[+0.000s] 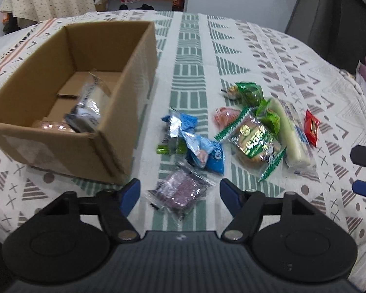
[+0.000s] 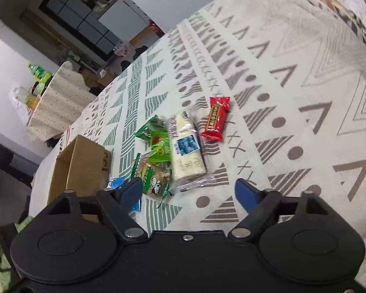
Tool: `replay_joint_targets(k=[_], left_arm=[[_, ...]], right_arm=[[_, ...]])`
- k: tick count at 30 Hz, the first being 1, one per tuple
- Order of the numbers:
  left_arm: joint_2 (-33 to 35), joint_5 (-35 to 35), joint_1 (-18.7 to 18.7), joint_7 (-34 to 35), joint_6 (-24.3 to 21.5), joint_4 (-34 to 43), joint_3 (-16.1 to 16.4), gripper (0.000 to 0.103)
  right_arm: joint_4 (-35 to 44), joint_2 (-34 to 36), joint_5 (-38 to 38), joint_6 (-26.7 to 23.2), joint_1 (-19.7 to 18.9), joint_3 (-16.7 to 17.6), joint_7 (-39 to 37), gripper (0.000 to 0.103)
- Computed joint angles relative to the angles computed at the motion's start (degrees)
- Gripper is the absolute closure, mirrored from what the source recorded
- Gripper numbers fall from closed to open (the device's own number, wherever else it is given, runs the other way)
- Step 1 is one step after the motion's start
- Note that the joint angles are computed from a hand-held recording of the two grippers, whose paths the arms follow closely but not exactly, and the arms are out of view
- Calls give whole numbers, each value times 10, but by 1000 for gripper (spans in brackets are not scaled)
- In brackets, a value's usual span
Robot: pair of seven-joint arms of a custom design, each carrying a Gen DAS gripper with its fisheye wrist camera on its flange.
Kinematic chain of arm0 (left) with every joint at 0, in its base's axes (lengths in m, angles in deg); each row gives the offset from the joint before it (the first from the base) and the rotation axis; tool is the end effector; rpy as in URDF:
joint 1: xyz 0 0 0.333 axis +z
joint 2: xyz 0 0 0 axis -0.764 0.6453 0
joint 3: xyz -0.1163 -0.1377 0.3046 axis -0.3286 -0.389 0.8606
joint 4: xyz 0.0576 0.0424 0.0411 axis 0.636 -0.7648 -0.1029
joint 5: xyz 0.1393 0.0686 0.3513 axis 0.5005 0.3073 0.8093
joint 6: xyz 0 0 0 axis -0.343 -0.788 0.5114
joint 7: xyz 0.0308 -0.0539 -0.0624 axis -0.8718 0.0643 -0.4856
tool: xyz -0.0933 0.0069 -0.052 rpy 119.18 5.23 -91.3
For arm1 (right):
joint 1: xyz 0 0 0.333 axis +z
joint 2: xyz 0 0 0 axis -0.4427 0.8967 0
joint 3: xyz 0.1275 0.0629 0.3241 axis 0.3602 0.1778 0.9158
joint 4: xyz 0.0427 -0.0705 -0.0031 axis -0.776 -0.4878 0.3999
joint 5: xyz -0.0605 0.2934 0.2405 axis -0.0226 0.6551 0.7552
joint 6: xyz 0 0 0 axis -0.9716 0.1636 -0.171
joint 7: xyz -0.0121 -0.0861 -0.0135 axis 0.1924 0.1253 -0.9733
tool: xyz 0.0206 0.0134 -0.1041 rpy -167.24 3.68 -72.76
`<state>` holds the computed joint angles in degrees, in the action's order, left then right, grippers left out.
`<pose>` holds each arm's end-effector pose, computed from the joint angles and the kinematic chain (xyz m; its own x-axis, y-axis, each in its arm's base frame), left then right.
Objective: Organize snacks
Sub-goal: 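Move the left tool to the purple packet while the right tool approaches the cake bar, then grasp the purple packet with the left tool while the right tool grasps the white cake bar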
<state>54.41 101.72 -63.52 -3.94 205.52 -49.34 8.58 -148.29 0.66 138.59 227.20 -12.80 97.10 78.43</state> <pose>0.6140 -0.2180 0.3436 -0.0164 -0.9964 0.0833 -0.8469 -0.0304 -0.5308 0.6007 0.1849 0.3340 -0.2162 -0.7716 -0.5983 -0.7719 0.5103 -0.3792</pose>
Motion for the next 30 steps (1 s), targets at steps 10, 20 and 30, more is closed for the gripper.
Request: replay_joint_targets(k=[10,20,30], left_arm=[[33,9,-12,-4,-39,34,6,55],[25,-24,8,4,-62,40,-18,70],[11,-37,14,20,-47,21,-25,70]], right_arm=[[26,43,-213,-10,22,-35,169,25],[57,79,-397,-30,69,-101,320,28],[75,102,-488,-44,33,-64,364,70]])
